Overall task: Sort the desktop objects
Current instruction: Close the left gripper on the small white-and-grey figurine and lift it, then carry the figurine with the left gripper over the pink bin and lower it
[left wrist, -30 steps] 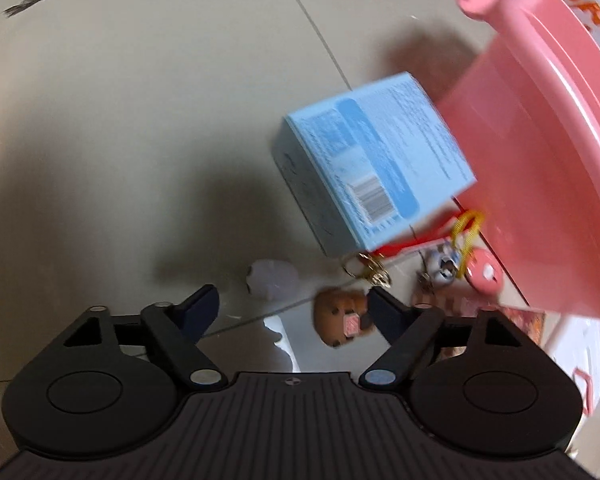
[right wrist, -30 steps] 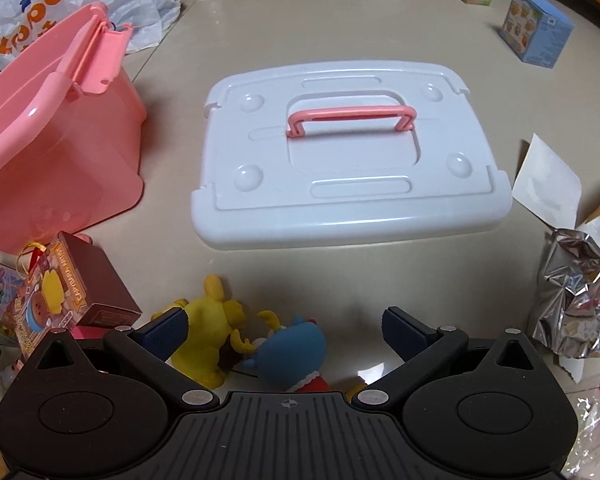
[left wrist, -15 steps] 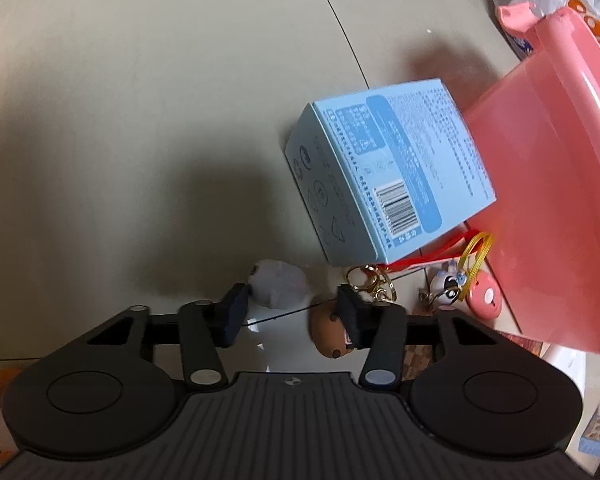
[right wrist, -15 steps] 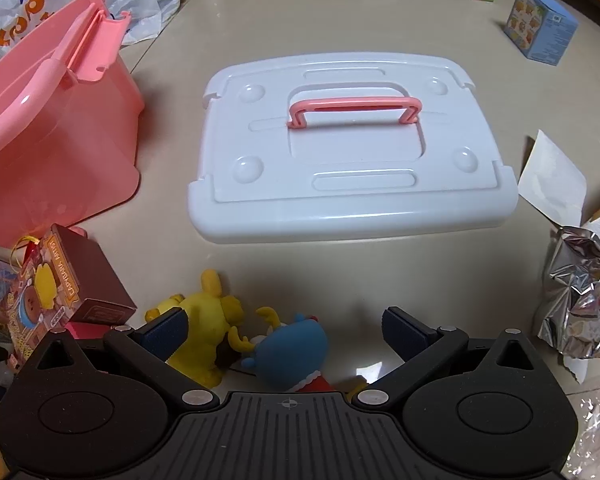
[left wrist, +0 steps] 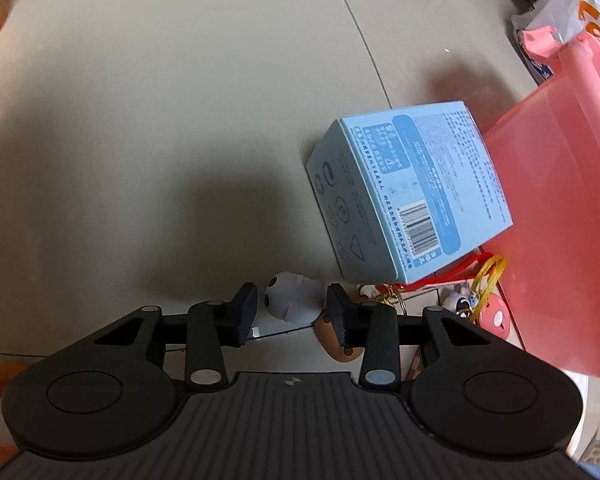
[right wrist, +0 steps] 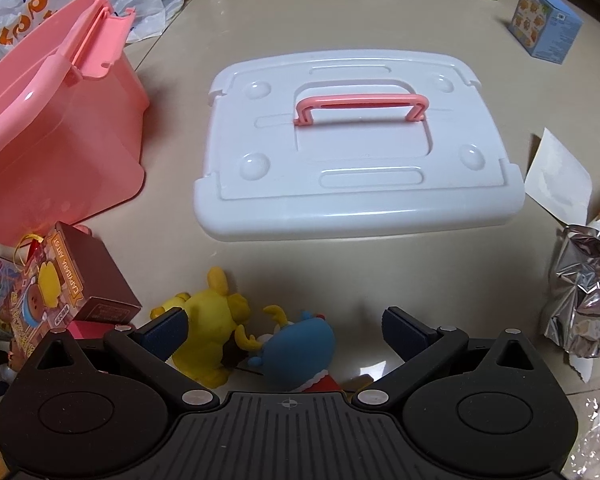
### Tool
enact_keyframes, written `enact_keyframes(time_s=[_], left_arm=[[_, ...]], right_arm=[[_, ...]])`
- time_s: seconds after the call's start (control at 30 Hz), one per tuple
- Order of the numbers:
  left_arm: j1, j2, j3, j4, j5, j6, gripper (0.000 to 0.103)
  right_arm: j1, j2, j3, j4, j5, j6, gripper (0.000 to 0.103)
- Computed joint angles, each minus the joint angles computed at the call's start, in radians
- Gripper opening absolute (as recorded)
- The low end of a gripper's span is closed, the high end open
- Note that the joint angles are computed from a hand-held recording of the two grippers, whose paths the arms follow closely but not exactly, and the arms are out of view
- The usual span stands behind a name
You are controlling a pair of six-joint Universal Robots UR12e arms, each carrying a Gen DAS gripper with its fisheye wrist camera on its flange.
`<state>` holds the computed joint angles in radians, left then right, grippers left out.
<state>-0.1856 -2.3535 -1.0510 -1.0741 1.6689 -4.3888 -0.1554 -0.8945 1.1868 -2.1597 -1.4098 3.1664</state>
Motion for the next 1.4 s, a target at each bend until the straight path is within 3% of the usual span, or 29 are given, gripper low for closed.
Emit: enact_keyframes(time_s=[0.23,0.33,0.63,0.9,0.97,1.03,1.4], left_arm=[[0.001,-0.005,0.001,-0.003,-0.002,-0.043,0.043],[0.0,-0.01,0.008,-0.012,-0.001,-0.038,0.035],[-0.004,-0.011,0.02,-0.025,0.008,-0.059,0.035],[-0.026,-0.036,0.14,-0.115,0.088,0.062,0.035],[-0.031,-0.027,0.143,-0.113,0.105,0.104,0.035],[-0.04,0.024,0.071,-0.086,0.121,0.137,0.035],[-0.065,0.005,0.225,-0.105,0.17,0.262,0.035]], right_arm=[[0.0,0.001,-0.002,0.001,-0.006,0.0,0.102],[0.001,0.002,-0.003,0.002,-0.007,-0.002,0.102],[0.001,0.001,-0.004,0.002,-0.008,-0.007,0.102],[0.001,-0.009,-0.004,0.008,-0.006,-0.028,0.102],[0.001,-0.014,-0.002,0.007,-0.004,-0.039,0.102],[0.001,-0.019,-0.001,0.008,-0.006,-0.054,0.102],[-0.003,-0.051,0.015,0.012,0.008,-0.086,0.103]])
